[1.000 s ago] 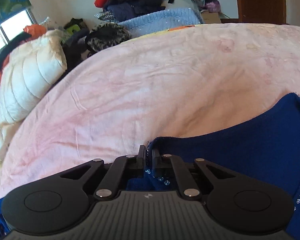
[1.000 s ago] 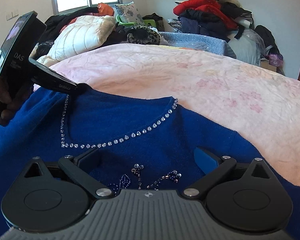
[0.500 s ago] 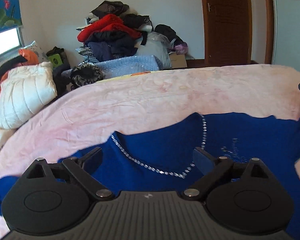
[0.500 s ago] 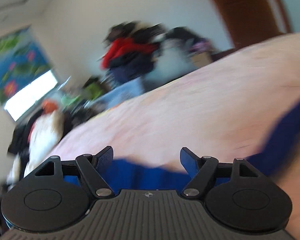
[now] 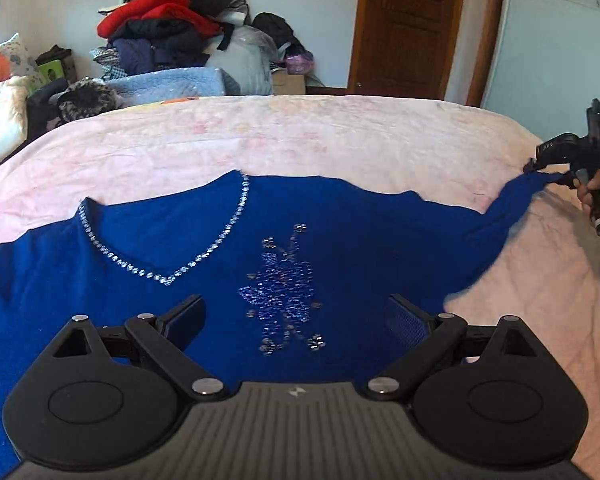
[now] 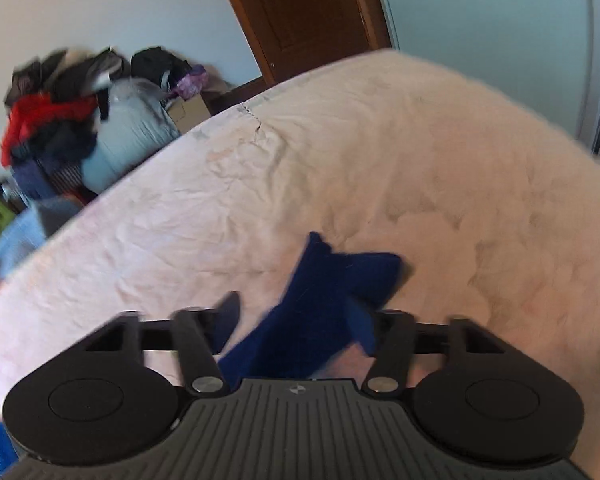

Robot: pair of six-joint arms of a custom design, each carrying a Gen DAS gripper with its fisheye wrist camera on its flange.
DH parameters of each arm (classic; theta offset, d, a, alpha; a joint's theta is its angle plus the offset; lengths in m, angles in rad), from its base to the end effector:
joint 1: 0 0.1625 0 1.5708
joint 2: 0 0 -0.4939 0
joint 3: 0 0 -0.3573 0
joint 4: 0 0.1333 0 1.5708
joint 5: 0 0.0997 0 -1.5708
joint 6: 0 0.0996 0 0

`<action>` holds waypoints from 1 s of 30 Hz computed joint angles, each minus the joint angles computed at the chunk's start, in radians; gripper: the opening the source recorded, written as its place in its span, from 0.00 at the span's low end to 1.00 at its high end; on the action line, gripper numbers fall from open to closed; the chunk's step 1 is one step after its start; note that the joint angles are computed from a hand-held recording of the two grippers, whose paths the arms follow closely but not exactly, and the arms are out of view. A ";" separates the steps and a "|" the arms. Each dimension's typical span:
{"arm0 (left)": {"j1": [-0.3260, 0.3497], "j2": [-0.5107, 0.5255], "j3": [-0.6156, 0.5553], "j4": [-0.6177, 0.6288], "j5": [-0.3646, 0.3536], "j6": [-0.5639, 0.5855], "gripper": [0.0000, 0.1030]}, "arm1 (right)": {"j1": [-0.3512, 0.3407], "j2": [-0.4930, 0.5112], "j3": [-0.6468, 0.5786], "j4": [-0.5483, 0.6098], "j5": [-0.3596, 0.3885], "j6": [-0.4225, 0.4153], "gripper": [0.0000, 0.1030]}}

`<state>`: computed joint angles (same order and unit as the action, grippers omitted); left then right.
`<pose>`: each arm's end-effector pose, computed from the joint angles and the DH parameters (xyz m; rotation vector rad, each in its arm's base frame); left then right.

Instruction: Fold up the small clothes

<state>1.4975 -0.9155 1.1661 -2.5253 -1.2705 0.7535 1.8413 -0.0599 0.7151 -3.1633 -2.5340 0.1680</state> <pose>0.1049 -0.7945 0.4575 0.8884 2.3754 -0.7489 0.2851 -0.8354 0.0211 -0.4435 -2.1075 1.2655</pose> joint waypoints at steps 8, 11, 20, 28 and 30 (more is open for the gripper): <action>0.044 -0.006 -0.093 0.081 -0.157 -0.180 0.94 | 0.057 0.015 0.076 -0.366 0.235 -0.317 0.08; 0.085 0.016 -0.185 0.128 -0.248 -0.340 0.94 | 0.115 0.055 0.040 -0.329 0.448 -0.411 0.08; 0.178 0.043 -0.347 0.246 -0.332 -0.614 0.94 | 0.171 0.179 -0.071 0.023 1.083 -0.147 0.84; 0.208 0.041 -0.348 0.380 -0.362 -0.648 0.94 | 0.129 0.036 0.318 -0.313 0.727 0.092 0.82; 0.208 0.030 -0.319 0.381 -0.364 -0.668 0.94 | 0.110 0.028 0.362 -0.369 0.713 0.168 0.82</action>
